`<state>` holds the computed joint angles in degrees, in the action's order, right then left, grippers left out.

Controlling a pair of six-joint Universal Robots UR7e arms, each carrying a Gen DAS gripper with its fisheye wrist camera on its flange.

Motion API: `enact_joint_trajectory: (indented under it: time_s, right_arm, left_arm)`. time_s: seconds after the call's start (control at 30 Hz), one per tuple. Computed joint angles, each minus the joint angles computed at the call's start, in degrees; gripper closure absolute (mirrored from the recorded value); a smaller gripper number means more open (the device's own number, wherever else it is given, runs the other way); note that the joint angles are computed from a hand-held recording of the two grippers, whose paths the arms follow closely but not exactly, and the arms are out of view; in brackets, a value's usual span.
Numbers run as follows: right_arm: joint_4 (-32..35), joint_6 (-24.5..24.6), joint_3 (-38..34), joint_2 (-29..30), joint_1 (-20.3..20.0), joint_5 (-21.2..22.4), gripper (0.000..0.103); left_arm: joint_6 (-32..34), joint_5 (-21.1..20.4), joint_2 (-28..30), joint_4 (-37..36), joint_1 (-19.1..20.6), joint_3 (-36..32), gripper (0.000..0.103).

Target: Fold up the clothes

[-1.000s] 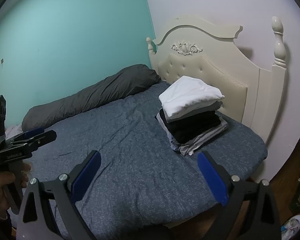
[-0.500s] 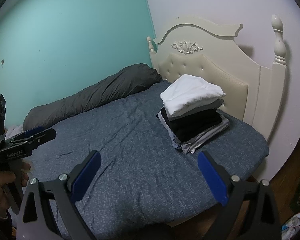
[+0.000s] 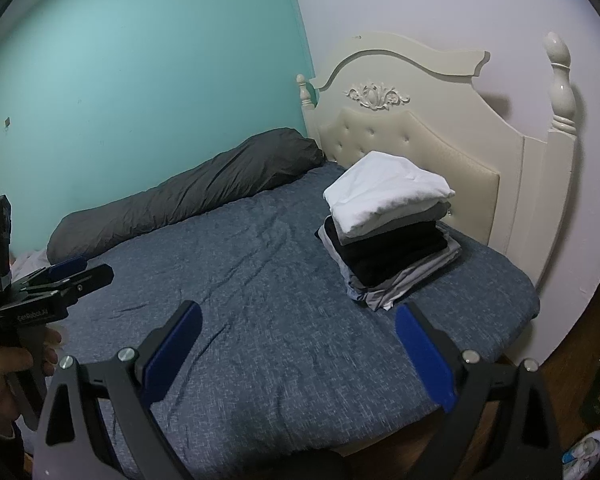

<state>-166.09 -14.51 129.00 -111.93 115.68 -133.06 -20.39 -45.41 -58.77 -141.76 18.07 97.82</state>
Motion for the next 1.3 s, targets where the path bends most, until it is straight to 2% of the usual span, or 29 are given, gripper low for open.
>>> enact_joint_trajectory:
  time_s: [0.67, 1.3]
  right_arm:
    - [-0.4, -0.5, 0.1, 0.5, -0.3, 0.7, 0.005]
    - [-0.9, -0.5, 0.2, 0.8, -0.3, 0.9, 0.005]
  left_arm:
    - [-1.4, 1.6, -0.3, 1.5, 0.2, 0.3, 0.000]
    - [-0.4, 1.3, -0.4, 1.1, 0.1, 0.5, 0.000]
